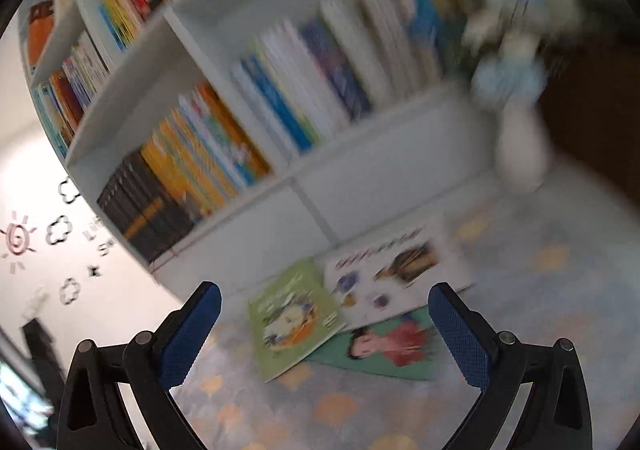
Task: Organize books
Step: 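Move both tools toward the green picture book near the bookshelf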
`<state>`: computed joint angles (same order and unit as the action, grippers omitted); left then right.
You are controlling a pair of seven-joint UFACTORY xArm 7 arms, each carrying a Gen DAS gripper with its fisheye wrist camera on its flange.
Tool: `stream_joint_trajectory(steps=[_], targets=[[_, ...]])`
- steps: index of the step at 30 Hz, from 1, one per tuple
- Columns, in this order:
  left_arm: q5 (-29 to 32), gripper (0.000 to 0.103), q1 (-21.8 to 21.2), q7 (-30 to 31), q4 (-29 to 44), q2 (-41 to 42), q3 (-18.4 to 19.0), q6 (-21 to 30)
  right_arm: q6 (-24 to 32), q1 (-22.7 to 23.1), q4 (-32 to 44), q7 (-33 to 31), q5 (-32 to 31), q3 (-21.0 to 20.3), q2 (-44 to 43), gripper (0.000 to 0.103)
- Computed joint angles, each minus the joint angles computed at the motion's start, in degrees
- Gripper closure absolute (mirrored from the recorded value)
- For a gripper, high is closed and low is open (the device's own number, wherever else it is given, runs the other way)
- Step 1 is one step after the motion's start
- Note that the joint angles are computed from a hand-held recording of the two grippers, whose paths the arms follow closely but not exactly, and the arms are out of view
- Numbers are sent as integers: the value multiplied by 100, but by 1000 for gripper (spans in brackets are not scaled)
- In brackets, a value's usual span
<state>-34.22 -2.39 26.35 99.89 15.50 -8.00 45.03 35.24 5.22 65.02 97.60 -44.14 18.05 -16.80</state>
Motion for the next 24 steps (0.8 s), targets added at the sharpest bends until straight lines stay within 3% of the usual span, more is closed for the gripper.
stream_joint_trajectory(steps=[1,3,7,9,10,12,15,17,19,22,24], targets=[[207,1,-164,-299,5,199,29,-189,-476,68,-26,152,-317,-200,404,0],[342,1,-312,-685,58,527,-3,-438,-907,-178,178,347,-1001,-80,1091,0],[495,1,-464,-1532,193,1056,-49,-1137,-1052,71,938,1046,-2916,-312,2294,0],[796,1,-582,-2091,425,1310,40,-1315,-1265,402,1320,1022,-3382,-659,2758,0],[1048,2,-672,-2394,577,1451,137,-1344,-1516,208,1444,760,-3255,-500,2920,0],[1303,2,-678,-2733,829,1692,153,-1326,-1746,306,1678,234,-3036,-620,3125,0],[1141,1,-352,-2580,940,1813,-226,-1241,-1266,417,2104,-881,-2435,-527,3454,0],[1183,1,-296,-2473,965,1795,-277,-1095,-1035,704,2193,-923,-2442,-776,3491,0],[1689,10,-476,-2567,968,1708,-11,-828,-523,859,2432,-1395,-2032,-821,3655,0],[1470,1,-272,-2221,919,1656,-227,-750,112,878,2863,-2991,-1079,-635,3957,0],[1687,1,-418,-2245,911,1635,-111,-670,1118,1024,3447,-4154,-359,-551,4388,1]])
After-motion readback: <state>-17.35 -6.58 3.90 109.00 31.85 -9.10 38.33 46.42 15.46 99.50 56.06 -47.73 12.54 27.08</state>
